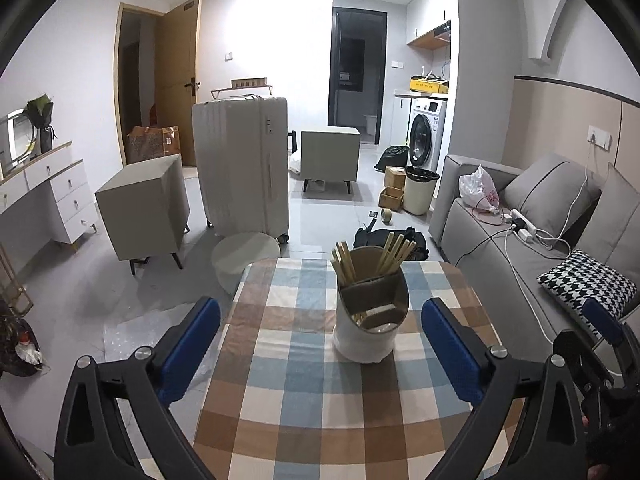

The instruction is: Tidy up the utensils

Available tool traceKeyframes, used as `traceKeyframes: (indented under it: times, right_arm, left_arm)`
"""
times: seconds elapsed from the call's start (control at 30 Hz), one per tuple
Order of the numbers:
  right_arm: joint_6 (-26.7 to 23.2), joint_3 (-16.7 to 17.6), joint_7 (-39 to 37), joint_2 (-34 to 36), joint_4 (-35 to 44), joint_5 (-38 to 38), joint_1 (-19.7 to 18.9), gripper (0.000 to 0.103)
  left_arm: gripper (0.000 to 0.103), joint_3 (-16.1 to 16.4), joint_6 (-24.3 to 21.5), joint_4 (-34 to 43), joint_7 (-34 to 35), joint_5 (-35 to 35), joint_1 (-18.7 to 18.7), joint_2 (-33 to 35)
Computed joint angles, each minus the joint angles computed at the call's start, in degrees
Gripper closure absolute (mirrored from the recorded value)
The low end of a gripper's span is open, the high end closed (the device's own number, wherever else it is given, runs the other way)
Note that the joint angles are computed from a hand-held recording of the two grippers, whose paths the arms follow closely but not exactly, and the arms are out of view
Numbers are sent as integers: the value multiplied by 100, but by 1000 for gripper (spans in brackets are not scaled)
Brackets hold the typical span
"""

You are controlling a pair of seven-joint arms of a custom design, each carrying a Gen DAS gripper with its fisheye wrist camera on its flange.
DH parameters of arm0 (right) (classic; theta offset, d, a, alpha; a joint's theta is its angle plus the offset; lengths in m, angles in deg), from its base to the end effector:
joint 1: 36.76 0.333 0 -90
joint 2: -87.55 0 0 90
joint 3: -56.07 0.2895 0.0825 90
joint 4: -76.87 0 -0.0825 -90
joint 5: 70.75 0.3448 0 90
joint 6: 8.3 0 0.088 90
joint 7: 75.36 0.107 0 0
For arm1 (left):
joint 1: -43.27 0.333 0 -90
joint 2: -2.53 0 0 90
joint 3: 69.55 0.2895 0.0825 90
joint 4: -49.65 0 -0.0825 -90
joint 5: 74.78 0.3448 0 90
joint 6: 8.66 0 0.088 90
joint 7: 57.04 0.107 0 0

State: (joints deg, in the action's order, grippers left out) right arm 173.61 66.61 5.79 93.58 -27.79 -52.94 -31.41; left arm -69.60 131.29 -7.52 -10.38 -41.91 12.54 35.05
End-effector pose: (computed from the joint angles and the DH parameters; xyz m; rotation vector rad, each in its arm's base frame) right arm 0.5784 0.1293 0.6128 -1.4622 1.3241 -0.7539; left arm 0.6089 -0.3615 0.6166 -1.5933 1.6789 -0.9717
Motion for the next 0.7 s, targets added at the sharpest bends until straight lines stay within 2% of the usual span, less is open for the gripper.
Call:
traceKeyframes:
  times: [0.03,0.1,0.17,0.3,0.47,0.6,0.7]
  right_arm:
    - [-19,-32,48,-52,-71,-45,26,0]
    - [-16,144,-362,-182,-252,400,-67,0]
    - [30,-97,-143,-292,-462,150,141,0]
    - [71,-287,-251,-419,-651,141,373,0]
    - [81,-373,-833,-497,-746,816,565,0]
    - [82,-508,-836,-523,-793,894,673,0]
    - [136,-506,-1383,-558,-798,1531,751,0]
  left_arm:
    - [5,8,55,-115,-47,28,-10,-63]
    - [5,24,176,-386,-190,114,-33,-220]
    - [5,27,324,-675,-324,223,-31,-380]
    - [5,-26,309,-872,-448,376,-21,-503]
    - [5,-85,302,-950,-527,501,-15,-559]
    - [5,-122,365,-1199,-660,615,-8,-707]
    - [5,-146,349,-1301,-728,713,-15,-773]
